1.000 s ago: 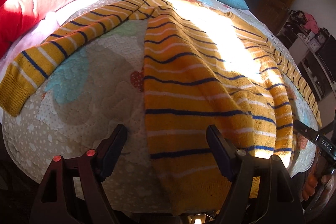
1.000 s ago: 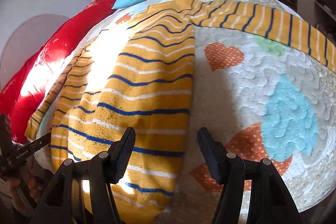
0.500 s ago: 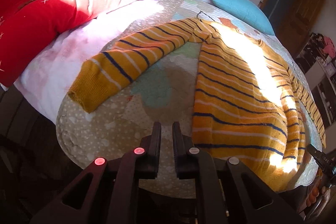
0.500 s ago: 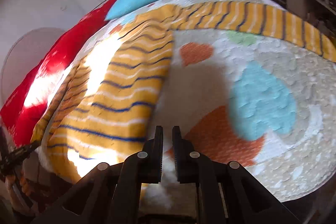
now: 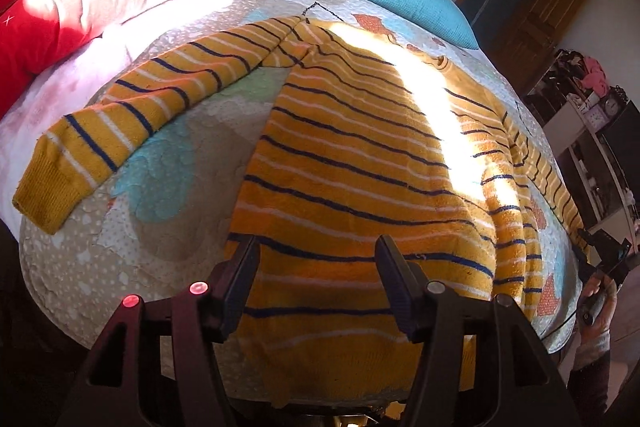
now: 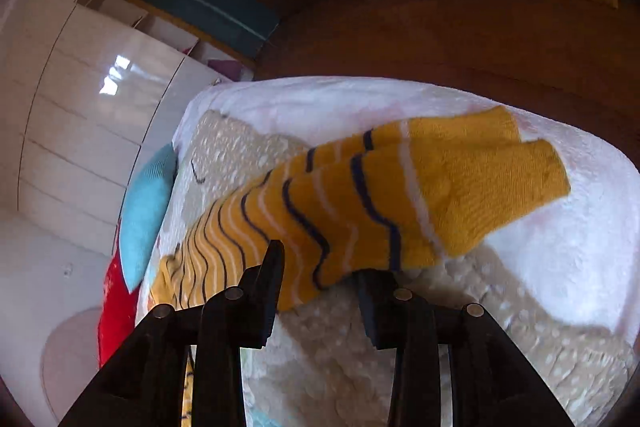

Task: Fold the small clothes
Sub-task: 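Carry the held sleeve across the sweater body with the right gripper, then open the right gripper to release the sleeve on the body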

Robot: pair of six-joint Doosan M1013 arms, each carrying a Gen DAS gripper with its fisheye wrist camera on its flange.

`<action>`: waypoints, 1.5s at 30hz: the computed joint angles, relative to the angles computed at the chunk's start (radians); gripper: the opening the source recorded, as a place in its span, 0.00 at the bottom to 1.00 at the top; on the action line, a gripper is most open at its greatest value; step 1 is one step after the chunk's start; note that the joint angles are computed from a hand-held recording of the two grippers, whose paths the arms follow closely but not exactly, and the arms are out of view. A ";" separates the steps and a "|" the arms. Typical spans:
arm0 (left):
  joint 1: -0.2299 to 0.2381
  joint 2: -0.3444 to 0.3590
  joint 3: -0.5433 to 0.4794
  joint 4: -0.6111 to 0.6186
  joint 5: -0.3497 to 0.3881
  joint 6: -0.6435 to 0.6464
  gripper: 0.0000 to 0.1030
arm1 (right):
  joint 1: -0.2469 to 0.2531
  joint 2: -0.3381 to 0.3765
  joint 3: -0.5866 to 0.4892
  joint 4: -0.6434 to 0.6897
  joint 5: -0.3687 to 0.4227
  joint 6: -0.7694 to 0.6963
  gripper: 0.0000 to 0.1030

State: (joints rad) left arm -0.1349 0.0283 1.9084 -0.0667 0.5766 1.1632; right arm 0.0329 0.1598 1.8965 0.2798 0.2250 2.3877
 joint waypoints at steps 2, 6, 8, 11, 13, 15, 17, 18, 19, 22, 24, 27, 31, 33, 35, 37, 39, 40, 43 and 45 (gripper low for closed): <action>0.000 0.005 -0.003 -0.010 0.000 0.007 0.57 | -0.012 0.011 -0.024 -0.020 0.029 0.024 0.14; 0.013 0.010 -0.009 -0.059 0.003 0.046 0.57 | 0.013 0.010 -0.095 -0.330 0.097 0.238 0.07; 0.019 0.004 -0.006 -0.079 -0.006 0.063 0.57 | 0.057 0.021 -0.165 -0.523 0.163 0.315 0.07; 0.024 -0.011 0.008 -0.114 -0.050 0.103 0.63 | 0.128 0.065 -0.286 -0.573 0.229 0.189 0.07; 0.032 -0.023 0.020 -0.150 -0.075 0.146 0.64 | 0.184 0.122 -0.391 -0.562 0.267 0.074 0.07; 0.042 -0.035 0.031 -0.165 -0.090 0.171 0.64 | 0.236 0.188 -0.493 -0.501 0.290 -0.056 0.07; 0.054 -0.049 0.044 -0.134 -0.103 0.143 0.64 | 0.279 0.266 -0.602 -0.372 0.318 -0.220 0.07; 0.062 -0.057 0.051 -0.120 -0.109 0.125 0.64 | 0.300 0.305 -0.656 -0.314 0.341 -0.292 0.07; 0.071 -0.065 0.059 -0.111 -0.116 0.111 0.64 | 0.321 0.349 -0.715 -0.264 0.377 -0.358 0.07; 0.106 -0.088 0.084 -0.093 -0.130 0.072 0.64 | 0.389 0.477 -0.874 -0.251 0.491 -0.466 0.07; 0.131 -0.099 0.098 -0.092 -0.134 0.059 0.65 | 0.423 0.560 -0.974 -0.229 0.596 -0.564 0.11; 0.163 -0.109 0.117 -0.092 -0.139 0.042 0.65 | 0.459 0.639 -1.058 -0.247 0.710 -0.654 0.30; 0.199 -0.107 0.128 -0.162 -0.137 0.095 0.65 | 0.471 0.618 -1.010 -0.177 0.678 -0.763 0.48; 0.211 -0.107 0.132 -0.209 -0.139 0.133 0.65 | 0.453 0.603 -0.996 -0.013 0.698 -0.871 0.49; 0.214 -0.104 0.132 -0.232 -0.145 0.154 0.65 | 0.441 0.573 -0.961 0.082 0.685 -0.935 0.50; 0.214 -0.102 0.132 -0.262 -0.148 0.184 0.65 | 0.438 0.546 -0.935 0.052 0.652 -0.924 0.50; 0.213 -0.100 0.132 -0.300 -0.152 0.222 0.66 | 0.436 0.528 -0.918 -0.031 0.613 -0.853 0.50; 0.212 -0.098 0.131 -0.314 -0.151 0.237 0.66 | 0.437 0.529 -0.924 -0.095 0.608 -0.795 0.50; 0.212 -0.094 0.130 -0.319 -0.147 0.240 0.66 | 0.434 0.543 -0.946 -0.180 0.624 -0.694 0.50; 0.216 -0.096 0.132 -0.299 -0.148 0.213 0.66 | 0.437 0.549 -0.956 -0.181 0.642 -0.674 0.50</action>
State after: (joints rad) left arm 0.0815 -0.0672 2.0400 -0.3656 0.4291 1.3759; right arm 0.4698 0.7092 0.9403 0.0986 0.8672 1.7142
